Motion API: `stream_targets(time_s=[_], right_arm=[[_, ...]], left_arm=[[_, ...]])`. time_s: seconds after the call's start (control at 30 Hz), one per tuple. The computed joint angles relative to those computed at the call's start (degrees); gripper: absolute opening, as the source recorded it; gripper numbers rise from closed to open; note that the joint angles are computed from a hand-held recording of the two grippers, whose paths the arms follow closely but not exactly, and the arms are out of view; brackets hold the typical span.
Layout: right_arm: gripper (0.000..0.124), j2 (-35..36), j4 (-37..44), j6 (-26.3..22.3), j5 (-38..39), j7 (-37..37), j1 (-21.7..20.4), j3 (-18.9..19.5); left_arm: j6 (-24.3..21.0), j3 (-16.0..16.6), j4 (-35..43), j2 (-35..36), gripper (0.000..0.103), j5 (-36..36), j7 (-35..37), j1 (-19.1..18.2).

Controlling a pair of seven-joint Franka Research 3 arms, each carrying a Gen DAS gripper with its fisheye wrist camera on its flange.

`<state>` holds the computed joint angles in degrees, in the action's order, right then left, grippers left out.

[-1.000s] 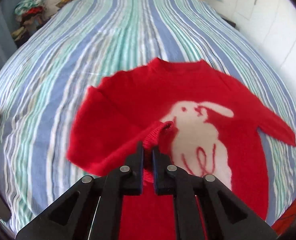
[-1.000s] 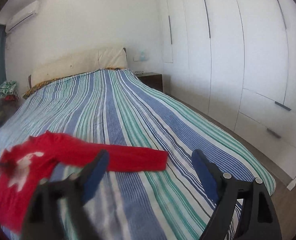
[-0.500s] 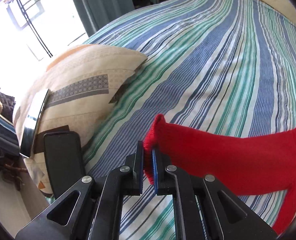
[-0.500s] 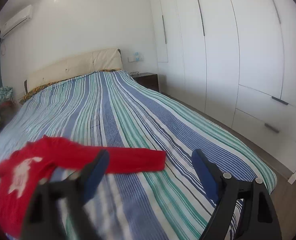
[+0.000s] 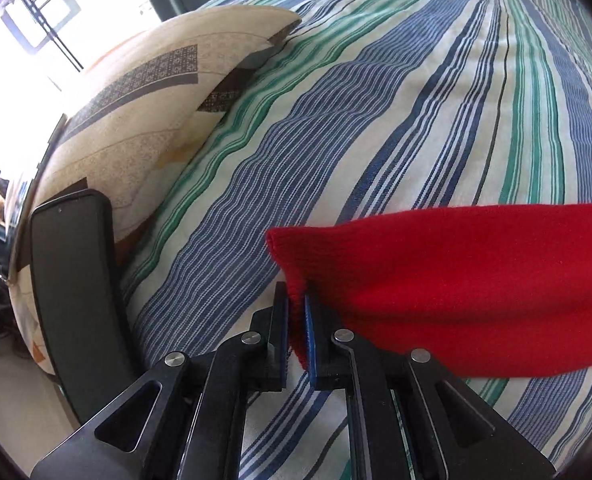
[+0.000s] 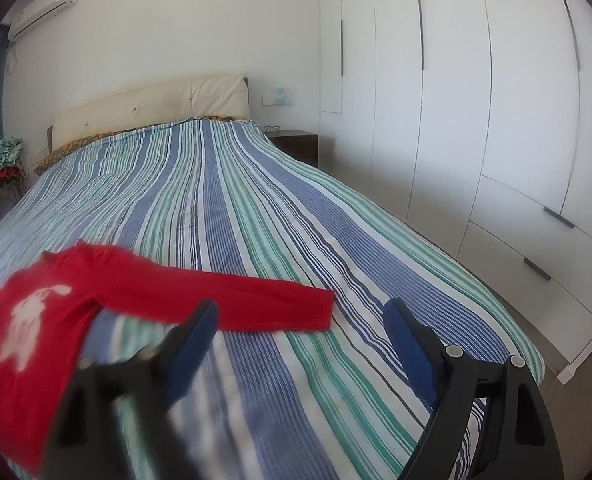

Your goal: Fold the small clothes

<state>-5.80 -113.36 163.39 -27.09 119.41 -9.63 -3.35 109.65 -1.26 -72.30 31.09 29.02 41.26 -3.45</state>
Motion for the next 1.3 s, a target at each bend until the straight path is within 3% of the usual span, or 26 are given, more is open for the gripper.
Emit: stream_targets(time_s=[0.03, 0.1, 0.13, 0.17, 0.3, 0.4, 0.47, 0.57, 0.6, 0.67, 0.73, 0.8, 0.87, 0.9, 1.0, 1.13, 1.2, 1.3], right_arm=[[0.084, -0.07, -0.06, -0.01, 0.03, 0.39, -0.1, -0.05], [0.084, -0.39, -0.31, -0.04, -0.4, 1.32, -0.34, 0.03], [0.085, -0.52, -0.38, -0.13, -0.72, 1.59, -0.44, 0.11], [0.091, -0.58, -0.39, -0.33, -0.97, 1.58, -0.49, 0.19], [0.097, -0.67, -0.16, -1.23, -1.94, -0.55, -0.15, 0.44], [0.097, -0.73, 0.89, -3.93, 1.57, -9.08, 2.39, 0.69], [0.097, -1.48, 0.35, -4.87, 15.66, -24.26, 7.17, -0.49], [0.094, -2.07, 1.37, -11.34, 35.55, -44.63, 13.82, -0.9], [0.092, -1.98, 1.91, -13.74, 39.92, -48.95, 15.27, -0.52], [0.076, -1.1, 3.14, -18.61, 47.33, -54.88, 17.42, 0.4], [0.062, 0.61, 4.53, -23.32, 52.37, -57.62, 18.58, 1.38], [0.053, 2.39, 4.7, -26.96, 52.95, -58.3, 19.01, 2.52], [0.041, 4.2, 4.16, -31.88, 49.49, -56.51, 18.99, 3.32], [0.041, 5.45, 4.45, -35.65, 46.3, -54.44, 18.93, 3.57], [0.041, 3.24, -0.36, -33.26, 45.98, -55.32, 18.59, 3.56], [0.041, 3.4, 1.1, -35.56, 46.14, -54.64, 18.07, 3.29], [0.041, 3.16, 2.21, -36.12, 45.55, -53.6, 17.89, 3.3], [0.042, 0.21, 1.54, -30.75, 46.59, -53.01, 18.1, 3.55]], left_arm=[[-0.91, 0.2, 0.98, 0.5, 0.016, 0.86, 0.02, -0.65], [-2.83, 0.69, 0.25, -0.89, 0.052, 2.56, -0.88, -1.76], [-3.04, 0.85, -1.38, -2.52, 0.075, 3.91, -1.69, -2.36], [-0.71, 0.74, -5.02, -5.48, 0.077, 5.77, -2.96, -2.83], [9.51, -2.36, -18.61, -17.35, 0.077, 9.27, -3.25, -3.21], [17.91, -5.92, -25.59, -23.84, 0.079, 6.04, 0.49, -3.61], [23.59, -8.24, -28.76, -26.27, 0.081, 2.62, 3.89, -4.76], [29.51, -10.98, -29.56, -25.56, 0.081, -4.65, 11.41, -6.94], [30.18, -11.64, -27.49, -23.21, 0.081, -7.54, 14.79, -7.52], [30.43, -12.91, -25.51, -19.98, 0.081, -10.3, 18.14, -9.55], [27.94, -13.26, -24.9, -17.71, 0.079, -10.64, 19.5, -11.67], [21.56, -13.41, -24.45, -16.01, 0.072, -12.6, 20.71, -12.98], [22.81, -12.85, -28.88, -18.51, 0.075, -9.86, 19.1, -14.16], [22.47, -12.67, -29.77, -19.28, 0.076, -8.32, 19.67, -14.78], [20.79, -12.65, -29.77, -20.06, 0.078, -7.91, 19.76, -15.2], [20.52, -12.82, -29.72, -21.09, 0.078, -11.56, 18.87, -14.58], [23.18, -12.81, -30.98, -23.19, 0.078, -14.34, 18.35, -13.74], [27.39, -12.12, -30.69, -24.12, 0.086, -13.49, 15.53, -13.15]])
